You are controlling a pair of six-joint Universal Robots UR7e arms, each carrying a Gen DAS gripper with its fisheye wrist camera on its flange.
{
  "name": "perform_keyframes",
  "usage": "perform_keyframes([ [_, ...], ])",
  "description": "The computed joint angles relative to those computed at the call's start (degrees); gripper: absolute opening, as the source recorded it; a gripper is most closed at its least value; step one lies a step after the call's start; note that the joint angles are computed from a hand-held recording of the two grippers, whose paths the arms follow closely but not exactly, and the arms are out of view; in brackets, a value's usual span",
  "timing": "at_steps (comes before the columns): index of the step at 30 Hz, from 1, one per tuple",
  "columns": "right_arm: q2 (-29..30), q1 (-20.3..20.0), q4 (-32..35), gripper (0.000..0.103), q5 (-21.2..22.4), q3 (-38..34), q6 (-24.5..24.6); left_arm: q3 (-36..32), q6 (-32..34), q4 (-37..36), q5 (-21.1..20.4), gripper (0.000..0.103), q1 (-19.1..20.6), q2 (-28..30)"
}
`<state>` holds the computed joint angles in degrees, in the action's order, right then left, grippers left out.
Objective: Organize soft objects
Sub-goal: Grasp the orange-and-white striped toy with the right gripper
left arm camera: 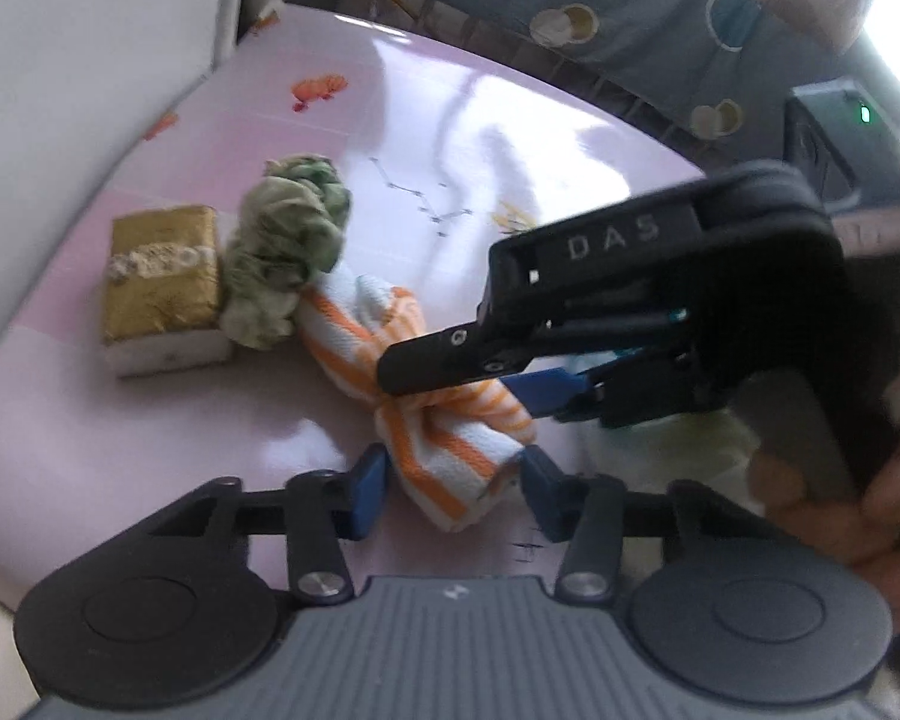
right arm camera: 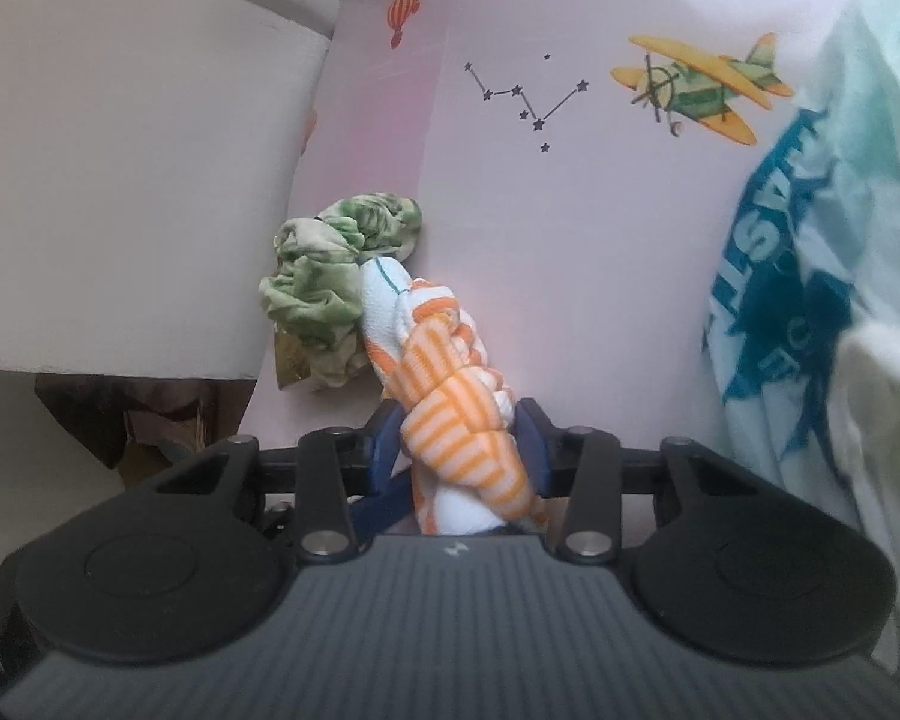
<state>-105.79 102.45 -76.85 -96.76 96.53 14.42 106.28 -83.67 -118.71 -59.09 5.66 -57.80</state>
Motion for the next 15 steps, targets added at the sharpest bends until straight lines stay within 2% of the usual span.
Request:
perform_keyframes([
  [4,-2.8,-0.8,0.9,0.038,1.7,-0.1,1.6,-2.3,2.3,2.0,-0.8,0.046,-1.5,0.5],
  [9,-6.7,-3.0,4.1,0.038,6.0,-1.5,2.4,-8.1,3.9,8.6,-3.0,0.046,-3.6,2.2],
  [15,-10.4,-5.8,6.8,0.038,12.4,-5.1,1.3,-15.6,5.9,15.3,-1.2,0.046,-6.7,5.3],
])
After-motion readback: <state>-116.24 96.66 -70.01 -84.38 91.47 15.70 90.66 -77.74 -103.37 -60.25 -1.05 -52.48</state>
